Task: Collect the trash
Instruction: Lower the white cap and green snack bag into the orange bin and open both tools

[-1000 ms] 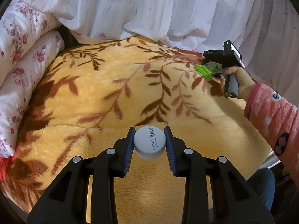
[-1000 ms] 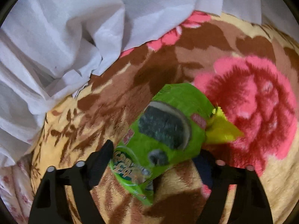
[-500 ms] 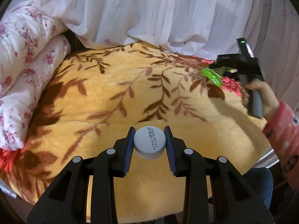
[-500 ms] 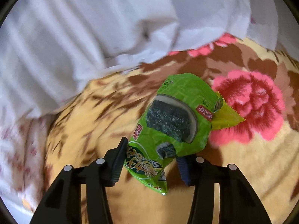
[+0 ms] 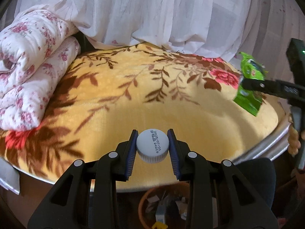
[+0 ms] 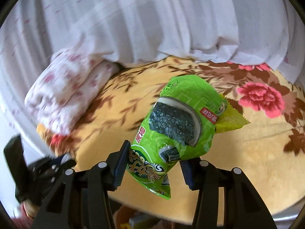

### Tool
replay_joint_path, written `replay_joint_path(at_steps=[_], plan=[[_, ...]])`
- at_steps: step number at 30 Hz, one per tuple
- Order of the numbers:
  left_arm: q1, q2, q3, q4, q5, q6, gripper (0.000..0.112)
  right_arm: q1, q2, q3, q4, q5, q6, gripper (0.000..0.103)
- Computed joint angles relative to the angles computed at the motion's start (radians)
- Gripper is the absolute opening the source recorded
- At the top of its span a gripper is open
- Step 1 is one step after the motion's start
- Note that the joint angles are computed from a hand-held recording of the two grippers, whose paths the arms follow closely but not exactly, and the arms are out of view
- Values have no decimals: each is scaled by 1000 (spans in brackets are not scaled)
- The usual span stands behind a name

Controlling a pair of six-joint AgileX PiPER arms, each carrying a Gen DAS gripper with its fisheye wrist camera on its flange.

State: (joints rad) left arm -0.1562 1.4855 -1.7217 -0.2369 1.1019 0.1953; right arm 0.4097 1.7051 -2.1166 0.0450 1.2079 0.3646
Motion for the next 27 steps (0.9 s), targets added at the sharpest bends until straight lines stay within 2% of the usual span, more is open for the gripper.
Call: replay_joint_path(at_steps=[6,16,21,27], plan=[[-18,-121,162,17,-1,-1,31,214,-166,214,-140,-50,66,49],[-28,-249,364,9,13,27,31,468,-248,397,-294,-58,170,49],[-34,-254,444,-13,30,56,31,520,-250,484,-283,-64,175,49],[-32,-201,507,-40,51,73,31,505,-220,577,-186,-94,136,50]])
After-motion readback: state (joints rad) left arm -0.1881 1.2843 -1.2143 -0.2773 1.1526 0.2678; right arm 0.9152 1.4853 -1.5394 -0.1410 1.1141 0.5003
